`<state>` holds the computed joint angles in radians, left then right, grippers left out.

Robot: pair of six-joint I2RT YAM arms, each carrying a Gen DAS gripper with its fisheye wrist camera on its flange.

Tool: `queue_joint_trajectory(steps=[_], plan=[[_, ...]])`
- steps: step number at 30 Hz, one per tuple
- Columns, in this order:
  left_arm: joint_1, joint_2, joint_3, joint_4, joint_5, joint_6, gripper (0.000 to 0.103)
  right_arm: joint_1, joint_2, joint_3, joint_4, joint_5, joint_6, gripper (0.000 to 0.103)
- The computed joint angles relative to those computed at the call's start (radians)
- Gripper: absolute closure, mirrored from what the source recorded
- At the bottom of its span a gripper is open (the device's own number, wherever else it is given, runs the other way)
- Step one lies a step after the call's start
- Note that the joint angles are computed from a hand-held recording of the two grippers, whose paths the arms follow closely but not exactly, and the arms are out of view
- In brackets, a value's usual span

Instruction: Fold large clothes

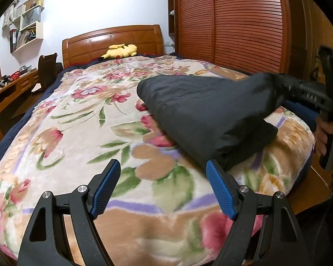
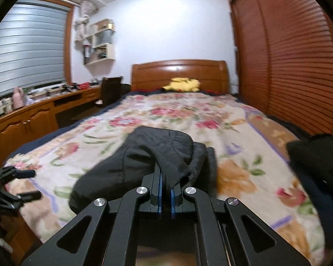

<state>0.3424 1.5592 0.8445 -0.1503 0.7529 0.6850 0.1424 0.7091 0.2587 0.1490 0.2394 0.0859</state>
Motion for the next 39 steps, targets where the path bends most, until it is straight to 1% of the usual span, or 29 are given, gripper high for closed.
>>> queue_joint_trajectory(steps=[1,2,5,7,9,10,11,12,13,14,16,17,18,21,22,23,25,26,27,29,31,33,34,35,37,39], plan=[[-0.003,-0.002,-0.003,0.003,-0.001,-0.003,0.023,-0.031,0.019,0.010,-0.043,-0.024,-0.006,0.098],[-0.005,-0.003,-0.004,0.006,-0.001,-0.008,0.023,-0.043,0.040,0.018,-0.062,-0.031,-0.004,0.098],[-0.013,-0.005,-0.006,0.010,-0.002,-0.021,0.023,-0.095,0.126,0.036,-0.097,-0.109,0.036,0.098],[-0.013,-0.009,-0.012,0.014,-0.001,-0.022,0.023,-0.066,0.135,0.032,-0.097,-0.084,0.047,0.098],[-0.013,-0.011,-0.013,0.012,0.001,-0.020,0.023,-0.022,0.111,0.043,-0.133,-0.035,0.075,0.097],[-0.012,-0.013,-0.014,0.012,0.002,-0.019,0.023,0.007,0.080,0.050,-0.165,0.010,0.100,0.088],[-0.010,-0.017,-0.016,0.011,0.004,-0.018,0.023,0.045,0.037,0.057,-0.202,0.064,0.119,0.077],[-0.004,-0.023,-0.017,0.010,0.014,-0.017,0.023,0.069,-0.014,0.055,-0.238,0.102,0.122,0.069],[0.001,-0.026,-0.018,0.009,0.022,-0.016,0.023,0.139,-0.071,0.062,-0.279,0.176,0.130,0.050],[0.006,-0.032,-0.020,0.010,0.031,-0.020,0.023,0.162,-0.135,0.056,-0.308,0.193,0.113,0.039],[0.024,-0.037,-0.015,-0.002,0.057,-0.018,0.023,0.299,-0.188,0.079,-0.343,0.301,0.112,0.038],[0.032,-0.039,-0.012,-0.010,0.068,-0.014,0.023,0.357,-0.228,0.085,-0.381,0.345,0.126,0.038],[0.041,-0.040,-0.010,-0.016,0.078,-0.008,0.023,0.387,-0.219,0.090,-0.369,0.358,0.133,0.038],[0.065,-0.045,-0.016,-0.017,0.099,0.013,0.023,0.444,-0.098,0.134,-0.299,0.352,0.129,0.038],[0.074,-0.047,-0.018,-0.019,0.106,0.022,0.023,0.470,-0.032,0.154,-0.274,0.381,0.115,0.038],[0.083,-0.049,-0.022,-0.015,0.113,0.028,0.023,0.473,0.024,0.171,-0.253,0.389,0.094,0.038],[0.100,-0.048,-0.023,-0.003,0.122,0.025,0.023,0.482,0.168,0.213,-0.193,0.378,0.078,0.038],[0.105,-0.045,-0.020,-0.001,0.124,0.024,0.019,0.473,0.231,0.231,-0.166,0.352,0.073,0.038],[0.116,-0.040,-0.014,-0.005,0.135,0.028,0.015,0.434,0.280,0.251,-0.146,0.304,0.052,0.039],[0.139,-0.024,0.007,-0.022,0.158,0.036,0.008,0.430,0.391,0.283,-0.116,0.290,0.051,0.039],[0.155,-0.007,0.033,-0.051,0.175,0.049,0.006,0.421,0.475,0.297,-0.100,0.267,0.072,0.039],[0.169,0.009,0.050,-0.061,0.188,0.049,0.001,0.392,0.508,0.277,-0.060,0.216,0.095,0.039],[0.177,0.015,0.055,-0.052,0.196,0.041,0.001,0.383,0.534,0.269,-0.055,0.185,0.123,0.039],[0.179,0.022,0.061,-0.048,0.198,0.037,0.001,0.376,0.560,0.270,-0.049,0.169,0.125,0.039],[0.185,0.039,0.079,-0.058,0.202,0.041,0.001,0.379,0.567,0.246,-0.009,0.180,0.110,0.039],[0.189,0.058,0.097,-0.068,0.205,0.047,0.001,0.370,0.541,0.236,-0.021,0.165,0.113,0.039]])
